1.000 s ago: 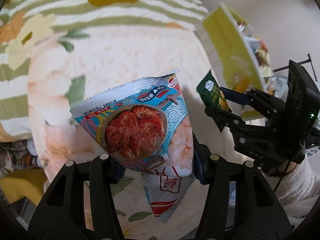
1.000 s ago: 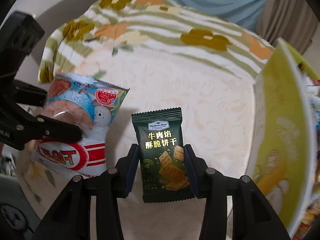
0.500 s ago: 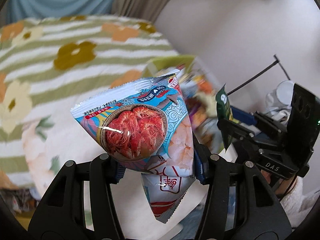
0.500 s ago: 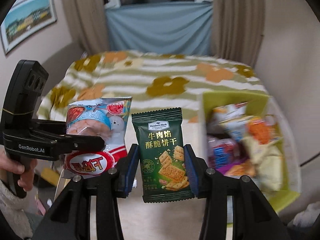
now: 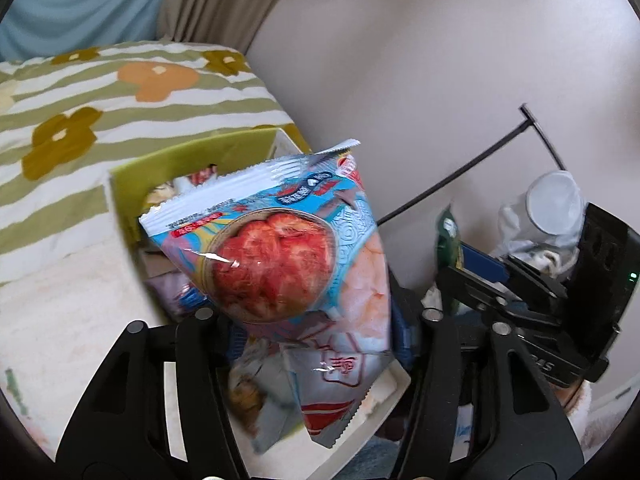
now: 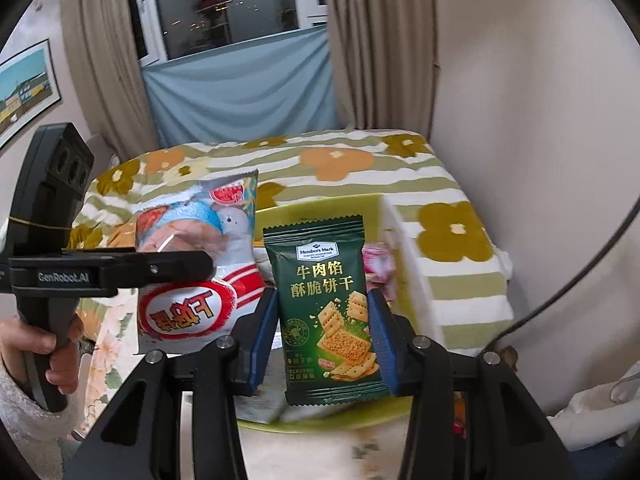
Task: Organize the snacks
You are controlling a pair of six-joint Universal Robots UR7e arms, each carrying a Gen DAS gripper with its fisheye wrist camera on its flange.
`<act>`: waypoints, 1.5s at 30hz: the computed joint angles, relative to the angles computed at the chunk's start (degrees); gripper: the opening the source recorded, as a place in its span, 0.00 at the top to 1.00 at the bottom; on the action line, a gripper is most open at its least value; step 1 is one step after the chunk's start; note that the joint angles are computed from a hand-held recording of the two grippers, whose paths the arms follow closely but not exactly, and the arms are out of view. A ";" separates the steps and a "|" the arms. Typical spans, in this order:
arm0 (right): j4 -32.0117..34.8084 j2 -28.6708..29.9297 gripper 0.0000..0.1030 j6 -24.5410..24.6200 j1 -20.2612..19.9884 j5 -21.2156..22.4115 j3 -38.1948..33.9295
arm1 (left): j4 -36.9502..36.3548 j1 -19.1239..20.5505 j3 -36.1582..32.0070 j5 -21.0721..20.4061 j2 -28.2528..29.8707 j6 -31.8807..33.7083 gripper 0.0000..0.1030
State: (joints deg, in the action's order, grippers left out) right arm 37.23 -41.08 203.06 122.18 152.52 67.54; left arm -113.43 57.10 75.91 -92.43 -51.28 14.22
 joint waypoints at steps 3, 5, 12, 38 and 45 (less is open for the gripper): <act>-2.36 -3.69 0.60 -1.94 -1.55 -1.98 4.41 | -5.70 -1.08 3.55 4.76 -0.02 -3.57 0.07; -3.48 -5.37 0.60 -3.82 -2.20 -2.97 6.59 | -9.19 -1.21 5.86 6.84 -0.75 -5.96 0.04; -6.69 -8.77 0.60 -8.07 -4.21 -7.53 10.95 | -14.80 -0.17 11.92 12.10 -6.15 -10.68 0.04; -6.44 -9.36 0.15 -1.32 -3.46 -7.05 15.92 | -27.44 -3.70 32.54 29.20 -23.90 -10.04 0.04; -4.63 -6.04 0.15 1.10 4.23 -1.75 11.49 | -27.79 -7.07 35.65 33.05 -33.78 -7.82 0.04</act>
State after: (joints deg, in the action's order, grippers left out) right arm 32.60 -47.12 204.17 126.42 150.77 79.03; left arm -141.22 50.04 111.56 -59.38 -85.05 6.41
